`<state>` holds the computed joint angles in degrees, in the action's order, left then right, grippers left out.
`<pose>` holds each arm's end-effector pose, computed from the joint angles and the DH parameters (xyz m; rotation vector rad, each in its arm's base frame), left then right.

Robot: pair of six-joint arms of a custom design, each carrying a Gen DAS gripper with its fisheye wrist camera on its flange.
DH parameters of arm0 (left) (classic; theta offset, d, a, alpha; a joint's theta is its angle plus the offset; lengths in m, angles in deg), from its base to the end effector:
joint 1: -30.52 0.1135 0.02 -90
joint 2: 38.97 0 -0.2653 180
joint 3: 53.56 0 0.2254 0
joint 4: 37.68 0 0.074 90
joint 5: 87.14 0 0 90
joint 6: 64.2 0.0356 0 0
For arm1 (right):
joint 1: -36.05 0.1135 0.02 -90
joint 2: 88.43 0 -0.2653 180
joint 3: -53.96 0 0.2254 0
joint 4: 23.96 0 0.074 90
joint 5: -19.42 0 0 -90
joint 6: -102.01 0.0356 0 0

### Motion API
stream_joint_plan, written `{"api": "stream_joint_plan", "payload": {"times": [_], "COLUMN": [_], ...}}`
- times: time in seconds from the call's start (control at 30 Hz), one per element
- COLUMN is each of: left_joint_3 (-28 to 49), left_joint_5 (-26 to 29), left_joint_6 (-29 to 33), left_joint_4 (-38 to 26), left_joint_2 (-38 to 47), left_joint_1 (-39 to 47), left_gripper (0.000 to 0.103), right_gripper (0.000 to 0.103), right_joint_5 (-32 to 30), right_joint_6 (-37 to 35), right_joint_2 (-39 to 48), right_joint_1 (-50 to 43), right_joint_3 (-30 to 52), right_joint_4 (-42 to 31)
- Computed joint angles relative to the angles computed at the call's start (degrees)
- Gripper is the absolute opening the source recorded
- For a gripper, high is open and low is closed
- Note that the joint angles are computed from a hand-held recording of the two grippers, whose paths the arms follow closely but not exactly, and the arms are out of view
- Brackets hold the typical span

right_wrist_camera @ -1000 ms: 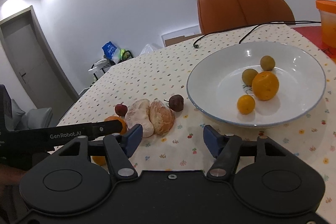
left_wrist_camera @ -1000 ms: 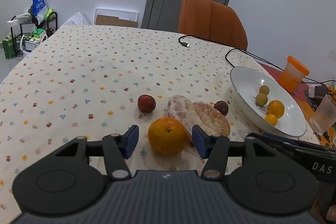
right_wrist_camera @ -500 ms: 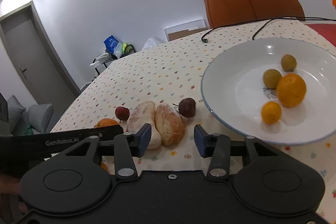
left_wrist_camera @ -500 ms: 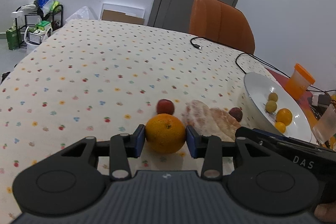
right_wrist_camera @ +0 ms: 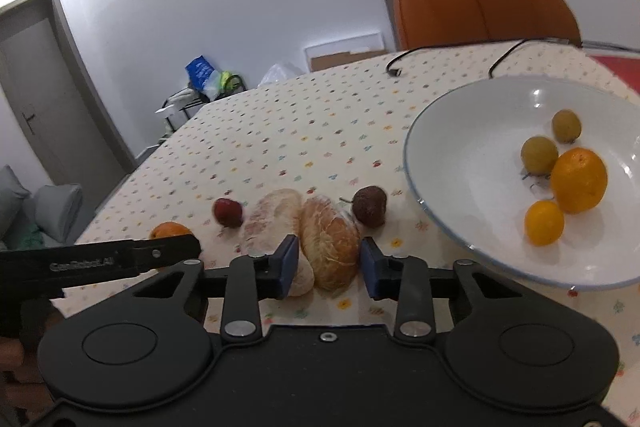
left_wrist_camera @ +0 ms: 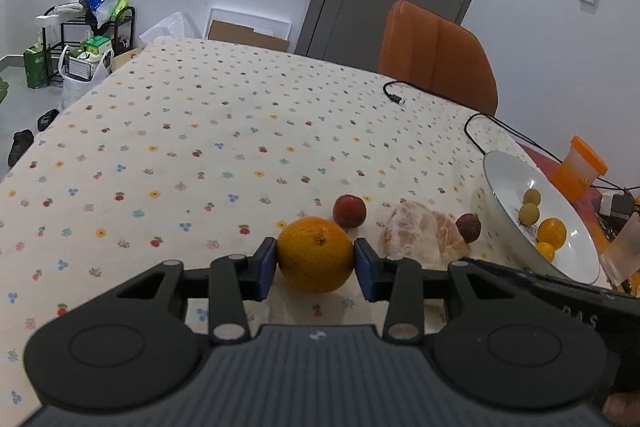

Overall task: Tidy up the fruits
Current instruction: 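Grasp a peeled pomelo segment with the right gripper while the left holds the orange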

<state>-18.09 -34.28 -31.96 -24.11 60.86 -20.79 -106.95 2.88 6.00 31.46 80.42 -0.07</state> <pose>0.1590 -0.1642 0.0924 -0.3917 2.2106 -0.2122 0.1998 0.0051 0.0976 -0.3950 2.1967 0.6091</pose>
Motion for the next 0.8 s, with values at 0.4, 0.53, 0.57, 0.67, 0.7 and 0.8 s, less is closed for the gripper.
{"api": "stream_joint_plan", "payload": {"times": [0.4, 0.53, 0.57, 0.67, 0.7, 0.8], "left_joint_3": [-2.36, -3.48, -3.87, -4.89, -5.20, -6.17], "left_joint_5": [0.52, 0.68, 0.76, 1.12, 1.21, 1.53], "left_joint_6": [0.53, 0.79, 0.84, 1.23, 1.31, 1.25], "left_joint_4": [2.17, 3.29, 3.77, 5.25, 5.61, 6.76], "left_joint_2": [-1.15, -1.66, -1.77, -1.93, -2.00, -2.00], "left_joint_1": [0.82, 1.12, 1.23, 1.81, 1.98, 2.39], "left_gripper": [0.040, 0.040, 0.040, 0.040, 0.040, 0.040], "right_gripper": [0.027, 0.028, 0.028, 0.030, 0.031, 0.037], "right_joint_5": [3.05, 6.04, 6.79, 8.26, 8.92, 10.71], "right_joint_6": [0.89, 1.81, 2.11, 3.03, 3.46, 4.70], "right_joint_2": [-2.39, -1.74, -1.44, -0.99, -0.80, -0.04], "right_joint_1": [2.89, 5.51, 6.14, 7.27, 7.78, 9.47], "right_joint_3": [-0.10, -0.75, -0.69, -0.16, 0.08, 0.80], "right_joint_4": [-1.59, 1.01, 1.48, 1.78, 1.78, 1.81]}}
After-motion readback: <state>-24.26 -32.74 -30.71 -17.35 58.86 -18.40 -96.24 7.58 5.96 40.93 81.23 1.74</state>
